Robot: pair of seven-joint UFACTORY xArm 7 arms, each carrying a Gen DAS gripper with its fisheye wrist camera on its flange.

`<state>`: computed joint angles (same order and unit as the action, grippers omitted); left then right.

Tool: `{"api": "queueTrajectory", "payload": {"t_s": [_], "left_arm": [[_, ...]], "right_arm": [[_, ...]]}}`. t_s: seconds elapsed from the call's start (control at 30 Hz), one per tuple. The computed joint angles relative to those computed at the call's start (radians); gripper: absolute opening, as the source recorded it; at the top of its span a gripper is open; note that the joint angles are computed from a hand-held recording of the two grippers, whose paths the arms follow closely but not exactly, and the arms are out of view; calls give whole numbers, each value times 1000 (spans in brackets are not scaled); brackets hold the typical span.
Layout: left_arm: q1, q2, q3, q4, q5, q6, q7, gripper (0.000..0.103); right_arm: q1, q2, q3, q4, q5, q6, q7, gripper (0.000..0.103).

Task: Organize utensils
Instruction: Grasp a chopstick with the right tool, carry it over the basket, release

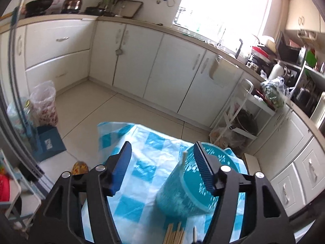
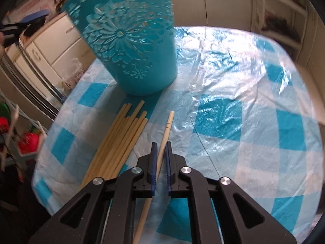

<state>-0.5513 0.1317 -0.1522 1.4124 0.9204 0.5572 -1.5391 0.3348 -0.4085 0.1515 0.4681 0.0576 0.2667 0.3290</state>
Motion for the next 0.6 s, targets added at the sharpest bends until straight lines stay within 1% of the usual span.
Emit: {"api": "queueTrajectory", "payload": {"t_s": [0.07,0.13,0.2,0.3,0.37,0.43,0.5,0.6], "left_arm": [[12,-66,-4,-82,-21,-23,-7,63],[36,-134,-22,-166,-49,-51,-4,64],[59,-207,-45,-253,-72,-80,11,66],[86,-301,-83,-357,-76,-77,18,72],[99,-342,-107,-408,-94,-75,41,73],[104,-379,-133,-460,-124,-66,65,73],[111,-394,-164,-491,-144,-63,85,73],[126,-391,-230,-506,-154,-26,99,73]], "right_arm": [[5,1,-6,-3,6,-6,-2,7],[50,-17,-61,-13,73,-2,-30,6],[105,-85,-126,-47,167,-15,-61,6],[177,-217,-202,-92,283,-51,-88,6],[166,-304,-188,-92,304,-77,-57,6],[163,-320,-182,-50,292,-113,-55,6],[146,-283,-169,22,263,-155,-53,6],[112,-135,-147,163,213,-280,-45,6]]}}
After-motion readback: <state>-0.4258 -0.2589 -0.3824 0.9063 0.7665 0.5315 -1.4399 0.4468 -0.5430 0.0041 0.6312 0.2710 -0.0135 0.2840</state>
